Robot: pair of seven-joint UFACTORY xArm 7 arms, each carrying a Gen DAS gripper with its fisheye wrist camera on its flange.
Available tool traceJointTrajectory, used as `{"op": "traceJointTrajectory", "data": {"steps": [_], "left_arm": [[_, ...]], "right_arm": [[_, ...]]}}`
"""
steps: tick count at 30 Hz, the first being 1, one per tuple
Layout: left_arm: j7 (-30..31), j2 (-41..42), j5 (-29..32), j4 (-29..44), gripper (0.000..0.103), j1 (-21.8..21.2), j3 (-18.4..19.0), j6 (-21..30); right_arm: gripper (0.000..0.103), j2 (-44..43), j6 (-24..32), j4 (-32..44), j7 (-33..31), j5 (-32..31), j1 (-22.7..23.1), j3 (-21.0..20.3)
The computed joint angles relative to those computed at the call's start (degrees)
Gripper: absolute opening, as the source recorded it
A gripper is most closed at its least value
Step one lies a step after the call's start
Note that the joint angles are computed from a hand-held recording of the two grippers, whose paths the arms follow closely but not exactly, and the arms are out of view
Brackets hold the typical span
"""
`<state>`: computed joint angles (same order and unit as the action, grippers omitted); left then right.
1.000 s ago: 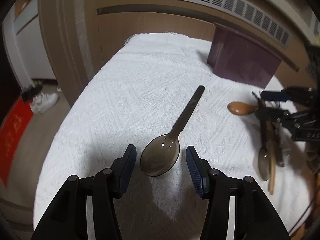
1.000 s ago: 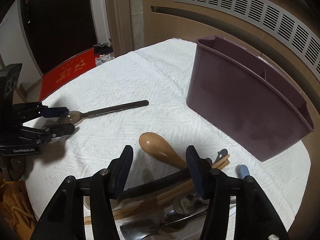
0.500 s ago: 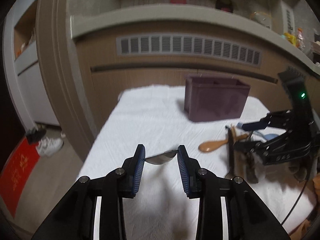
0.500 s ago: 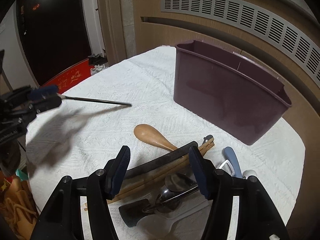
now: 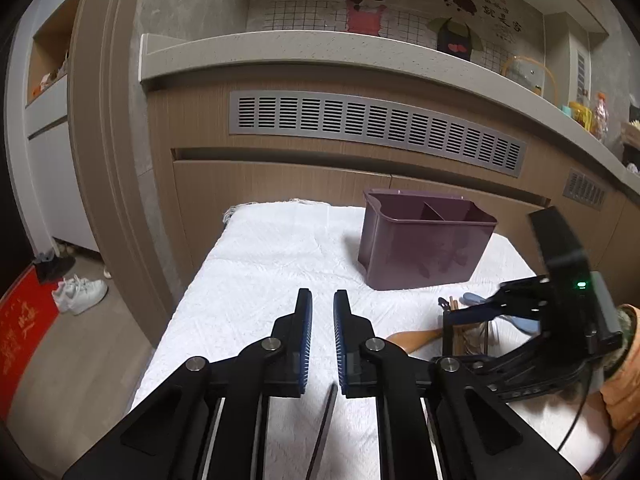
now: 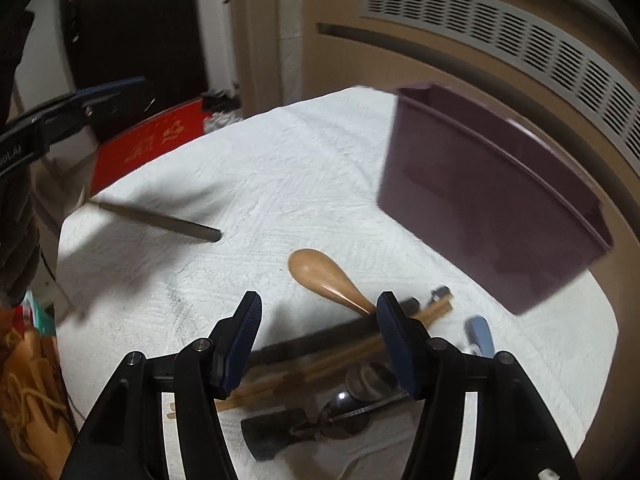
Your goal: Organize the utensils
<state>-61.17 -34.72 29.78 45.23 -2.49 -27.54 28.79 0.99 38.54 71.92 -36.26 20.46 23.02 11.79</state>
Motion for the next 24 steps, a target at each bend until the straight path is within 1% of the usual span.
{"op": "traceJointTrajectory", "data": {"steps": [2, 3, 6, 8, 9, 10, 12, 14, 16, 17, 18, 20, 21, 24], "left_arm": [[-0.02, -0.11, -0.26, -0.69, 0.010, -0.14, 0.68, -0.66], [0.79, -0.33, -1.37, -1.46, 0.010, -1.13, 2.16, -1.13], [4.51, -0.98, -6.66, -3.64, 0.012, -5.15, 6.86, -1.32], [7.14, -1.86, -10.05, -5.17, 0.013, -7.45, 9.03, -0.72], [8.15, -2.42, -11.35, -5.94, 0.014, -8.10, 9.48, -0.03], [8.59, -2.84, -12.20, -6.51, 0.015, -8.22, 9.38, 0.44], [9.63, -3.60, -14.19, -7.96, 0.023, -8.97, 9.77, 1.09], [9.90, -4.15, -16.13, -9.25, 0.029, -9.44, 9.95, 1.66], [10.15, -4.33, -17.71, -9.77, 0.033, -9.96, 10.03, 2.17], [10.68, -4.37, -18.50, -9.87, 0.037, -10.54, 10.27, 2.42], [11.08, -4.54, -18.85, -9.94, 0.044, -10.77, 10.19, 2.60], [11.71, -5.24, -18.57, -9.75, 0.053, -10.76, 9.20, 3.58], [11.90, -5.74, -18.02, -9.57, 0.055, -10.58, 8.38, 4.24], [12.02, -7.13, -17.95, -9.65, 0.059, -10.68, 7.70, 5.49]], "right_arm": [[0.055, 2.85, 1.96, 3.13, -0.30, -0.89, 0.22, 0.26], [0.055, 4.78, 2.77, 5.17, 0.43, -2.29, 0.41, 0.39], [0.055, 10.12, 6.15, 10.84, 3.13, -6.35, 0.92, 0.54], [0.056, 12.86, 8.72, 13.66, 4.29, -9.31, 1.37, 0.48], [0.056, 12.73, 7.78, 13.21, 3.32, -8.44, 0.95, 0.87], [0.055, 12.92, 8.33, 13.55, 3.57, -8.78, 0.96, 0.90], [0.041, 12.68, 9.17, 13.69, 5.09, -9.44, 1.21, 0.88], [0.036, 11.88, 9.50, 13.11, 6.32, -9.68, 1.49, 1.02], [0.033, 10.83, 7.99, 11.69, 8.01, -10.42, 1.97, 1.03], [0.033, 10.51, 7.67, 11.60, 8.45, -9.99, 1.89, 1.10], [0.033, 9.77, 6.84, 11.11, 8.96, -9.10, 1.74, 1.22], [0.032, 8.01, 5.66, 10.69, 8.75, -5.65, 1.11, 1.69], [0.032, 7.45, 5.12, 10.81, 8.73, -4.68, 1.04, 1.77], [0.031, 5.23, 4.50, 11.37, 9.04, -0.88, 0.64, 1.79]]}}
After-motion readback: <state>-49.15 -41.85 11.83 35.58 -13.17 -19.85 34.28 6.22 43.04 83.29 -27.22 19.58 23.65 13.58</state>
